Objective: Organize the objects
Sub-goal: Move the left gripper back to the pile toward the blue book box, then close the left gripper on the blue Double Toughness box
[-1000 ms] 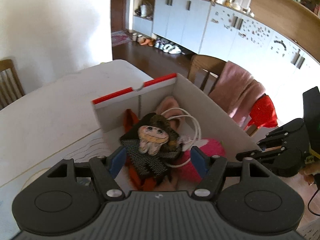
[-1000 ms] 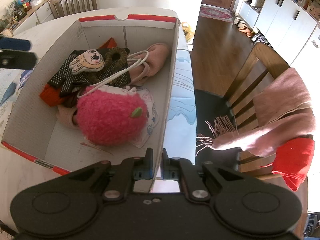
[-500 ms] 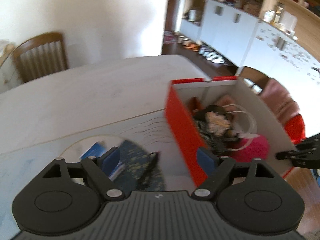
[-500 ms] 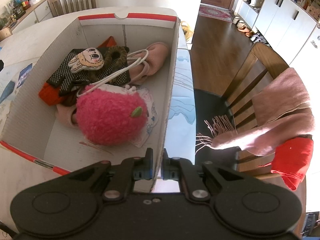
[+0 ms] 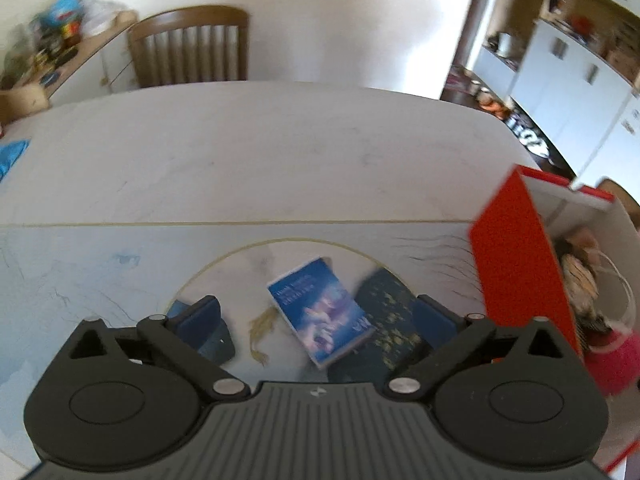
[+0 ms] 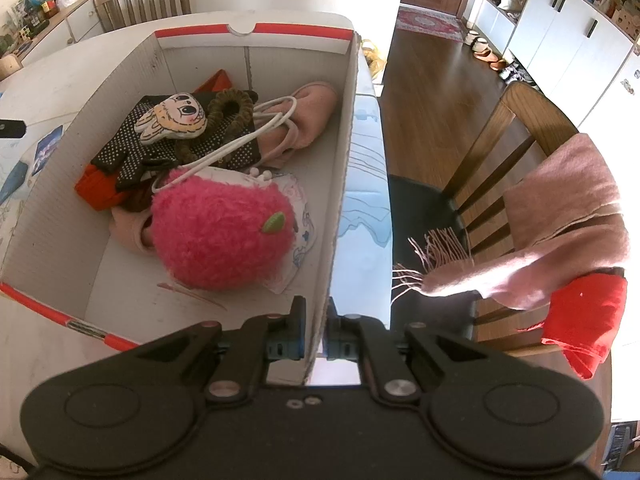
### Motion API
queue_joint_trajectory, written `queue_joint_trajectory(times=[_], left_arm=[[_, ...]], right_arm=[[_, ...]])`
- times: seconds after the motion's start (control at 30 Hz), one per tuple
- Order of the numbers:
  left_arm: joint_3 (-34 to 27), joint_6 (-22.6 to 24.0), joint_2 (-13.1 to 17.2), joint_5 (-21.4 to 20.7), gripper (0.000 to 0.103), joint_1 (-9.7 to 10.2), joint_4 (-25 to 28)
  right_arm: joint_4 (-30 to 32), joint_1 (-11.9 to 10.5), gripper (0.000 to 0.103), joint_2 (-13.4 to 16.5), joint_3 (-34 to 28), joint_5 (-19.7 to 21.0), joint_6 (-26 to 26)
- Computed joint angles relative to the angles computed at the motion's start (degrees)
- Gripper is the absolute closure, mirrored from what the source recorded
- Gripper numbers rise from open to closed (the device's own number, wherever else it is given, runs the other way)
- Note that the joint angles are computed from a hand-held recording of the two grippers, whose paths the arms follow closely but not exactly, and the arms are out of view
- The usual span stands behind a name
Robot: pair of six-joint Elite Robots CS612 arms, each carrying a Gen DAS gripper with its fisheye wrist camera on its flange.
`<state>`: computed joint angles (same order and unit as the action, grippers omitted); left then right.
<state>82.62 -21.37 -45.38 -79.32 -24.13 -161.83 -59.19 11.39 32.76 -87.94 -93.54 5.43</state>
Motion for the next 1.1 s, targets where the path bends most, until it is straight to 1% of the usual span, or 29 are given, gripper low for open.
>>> queue_joint_trajectory(times=[0.07,0.13,0.2,0.4,0.57,0.67,0.8,1.0,1.03,1.07,1.1], left_arm=[[-1.11,-1.43,0.78,1.03,0.000,0.13,1.34],[-2.36,-1.51,1.54,0.65,0.000,0.34,3.00],[-3.65,-2.39,2.32,1.34,0.000,0.34,4.99],[-7.83,-6.11,4.89,3.32,0.000,0.08,12.15],[-9.47,-5.24,6.37,5.27,0.000,-0.36,13.28],[-10.99,-5.77,7.21,4.07,0.000,-0.22,15.01],[-12.14,-5.13,7.84,4.66,0.000,-0.54,16.71],[-12.60,-3.54,8.20,5.14,0.001,-0.85,17.77],[-12.46,-3.24,8.17,5.89,0.001,-1.00,17.72],[-12.31,-3.16,8.12,6.40,0.002,-1.10,17.65],[-12.16,-3.13,8.06,6.30,0.005,-1.10,17.41]], right_arm=[[0.08,-0.06,0.096,-0.01,-0.02,0.12,0.08],[0.12,-0.08,0.096,-0.03,0.01,0.15,0.12],[0.12,-0.08,0.096,-0.03,0.01,0.15,0.12],[0.41,-0.08,0.096,-0.09,0.18,0.14,0.20],[0.70,-0.12,0.096,-0.06,0.14,0.30,0.45],[0.75,-0.13,0.096,-0.06,0.15,0.24,0.43],[0.73,-0.07,0.096,-0.08,0.21,0.11,0.44],[0.76,-0.08,0.096,-0.07,0.21,0.12,0.56],[0.76,-0.08,0.096,-0.07,0.21,0.12,0.56],[0.75,-0.05,0.096,-0.06,0.21,0.07,0.55],[0.74,-0.06,0.096,-0.06,0.19,0.02,0.50]])
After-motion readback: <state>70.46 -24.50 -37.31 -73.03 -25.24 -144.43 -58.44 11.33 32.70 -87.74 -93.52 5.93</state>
